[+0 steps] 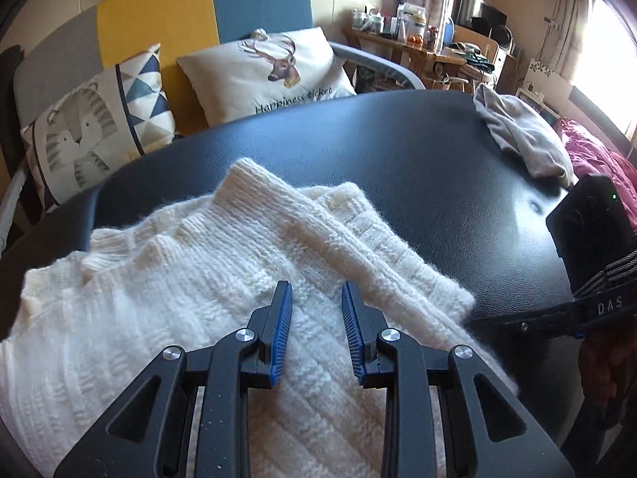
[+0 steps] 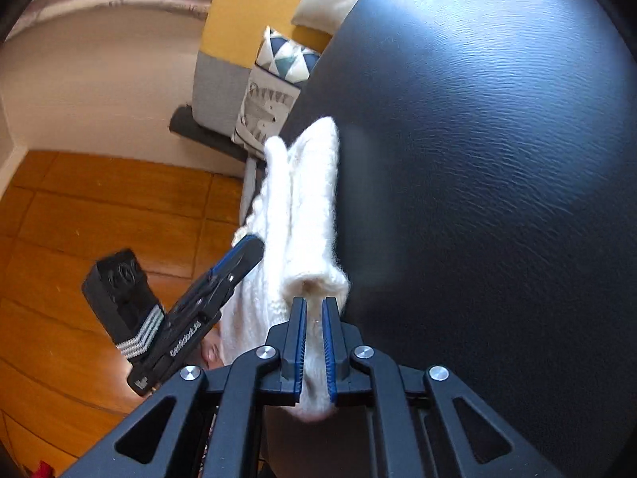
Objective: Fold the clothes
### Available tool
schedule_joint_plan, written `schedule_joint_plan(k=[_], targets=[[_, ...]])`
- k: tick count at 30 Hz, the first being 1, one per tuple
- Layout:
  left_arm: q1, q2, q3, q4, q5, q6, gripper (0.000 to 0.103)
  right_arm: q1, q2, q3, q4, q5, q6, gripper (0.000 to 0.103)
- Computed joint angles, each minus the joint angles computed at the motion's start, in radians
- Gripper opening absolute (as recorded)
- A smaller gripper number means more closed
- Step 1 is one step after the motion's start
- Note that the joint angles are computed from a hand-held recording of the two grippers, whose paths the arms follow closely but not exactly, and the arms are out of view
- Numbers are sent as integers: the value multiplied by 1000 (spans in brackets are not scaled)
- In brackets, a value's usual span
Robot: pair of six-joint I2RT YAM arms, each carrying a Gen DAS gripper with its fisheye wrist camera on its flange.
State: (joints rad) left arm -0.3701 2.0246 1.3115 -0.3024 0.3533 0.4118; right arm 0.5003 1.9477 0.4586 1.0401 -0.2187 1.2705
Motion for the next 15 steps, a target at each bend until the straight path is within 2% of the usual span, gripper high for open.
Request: schedule_joint_plan(k=[5, 7, 9, 14, 15], targets=[[2, 42, 47, -39, 19, 14, 28, -22, -15, 111, -196, -108, -87, 7], [7, 51, 58, -48, 34, 25, 28, -33, -14, 128, -203, -174, -115, 7], [10, 58, 64, -53, 47, 37, 28, -32, -45, 152, -287, -213, -183, 7], [14, 34, -5, 29, 58, 65, 28, -9, -75, 199, -487, -306, -312, 8], [15, 30, -19, 48, 61, 68, 29, 1, -77, 192, -491, -310, -319, 8]])
